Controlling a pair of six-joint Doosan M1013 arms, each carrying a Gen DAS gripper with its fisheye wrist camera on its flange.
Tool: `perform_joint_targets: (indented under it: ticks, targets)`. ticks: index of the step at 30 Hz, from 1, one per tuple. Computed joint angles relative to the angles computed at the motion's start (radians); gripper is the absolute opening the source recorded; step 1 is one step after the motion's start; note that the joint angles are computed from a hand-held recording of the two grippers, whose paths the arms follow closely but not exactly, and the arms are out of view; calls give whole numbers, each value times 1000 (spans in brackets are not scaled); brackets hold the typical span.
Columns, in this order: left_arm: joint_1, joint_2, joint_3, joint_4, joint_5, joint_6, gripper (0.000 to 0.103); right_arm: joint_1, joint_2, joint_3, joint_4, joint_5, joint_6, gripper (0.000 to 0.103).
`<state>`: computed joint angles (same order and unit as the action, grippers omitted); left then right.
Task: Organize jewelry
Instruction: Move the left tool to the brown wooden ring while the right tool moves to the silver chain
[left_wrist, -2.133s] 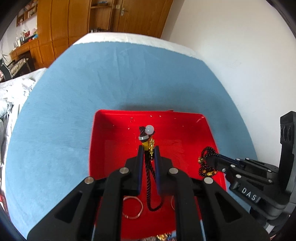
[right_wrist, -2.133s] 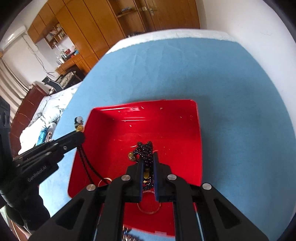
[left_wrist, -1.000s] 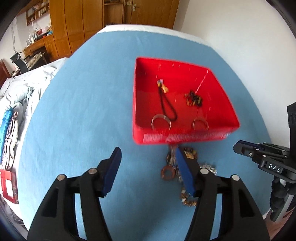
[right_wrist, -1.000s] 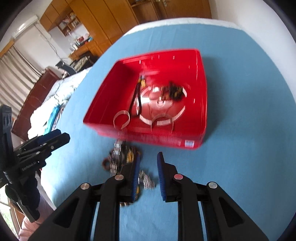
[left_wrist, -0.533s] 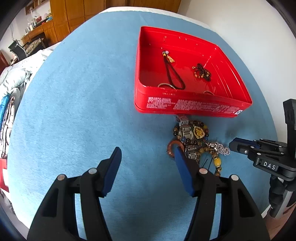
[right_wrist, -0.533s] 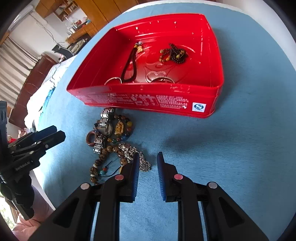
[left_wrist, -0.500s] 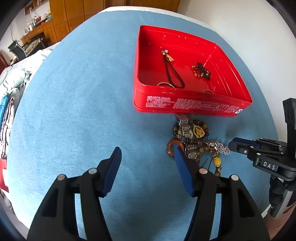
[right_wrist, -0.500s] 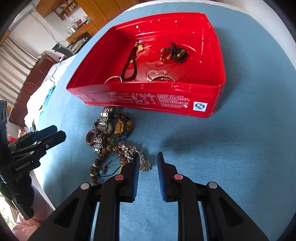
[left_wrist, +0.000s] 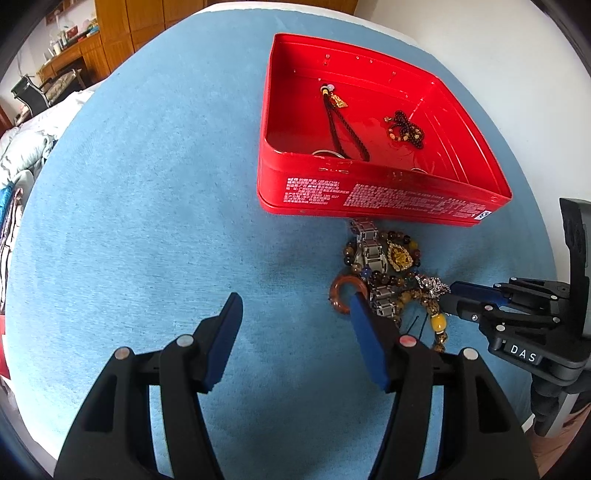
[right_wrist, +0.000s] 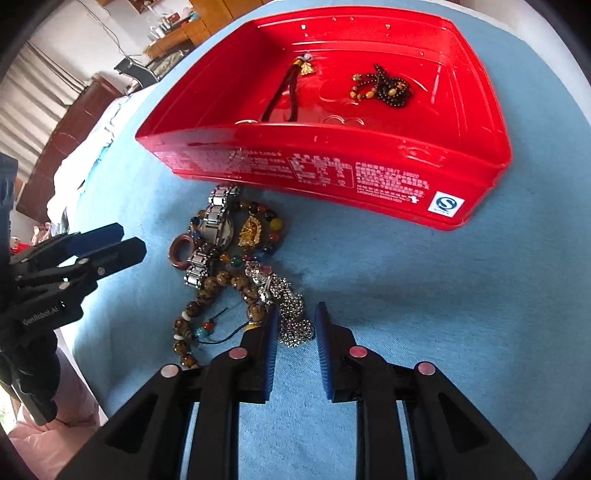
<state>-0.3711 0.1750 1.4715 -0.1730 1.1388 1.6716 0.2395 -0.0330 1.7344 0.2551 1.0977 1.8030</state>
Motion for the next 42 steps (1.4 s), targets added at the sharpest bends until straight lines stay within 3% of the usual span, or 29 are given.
perform_joint_targets:
  ticks: [5, 14, 27, 31, 33, 35, 42]
  targets:
    - [-1, 10, -5, -3, 7, -7, 61, 12, 2, -1, -19, -13, 1, 14]
    - [-2, 13, -2, -7, 7, -12, 61, -33, -44, 40, -6, -41, 65, 7]
    - [-33, 30, -11, -17, 28, 11, 59, -51, -79, 72, -8, -30, 91, 7]
    - [-44, 40, -15, 6, 33, 6, 55, -54, -81, 75, -1, -30, 86, 8]
    - [-45, 41, -16, -1, 31, 18, 46, -57, -83, 78, 5, -29, 83, 10]
    - [-43, 47, -21, -18, 46, 29, 26, -58, -80, 77, 10, -28, 84, 11]
    - [-39, 52, -18, -41, 41, 52, 26, -56, -81, 77, 6, -25, 91, 12]
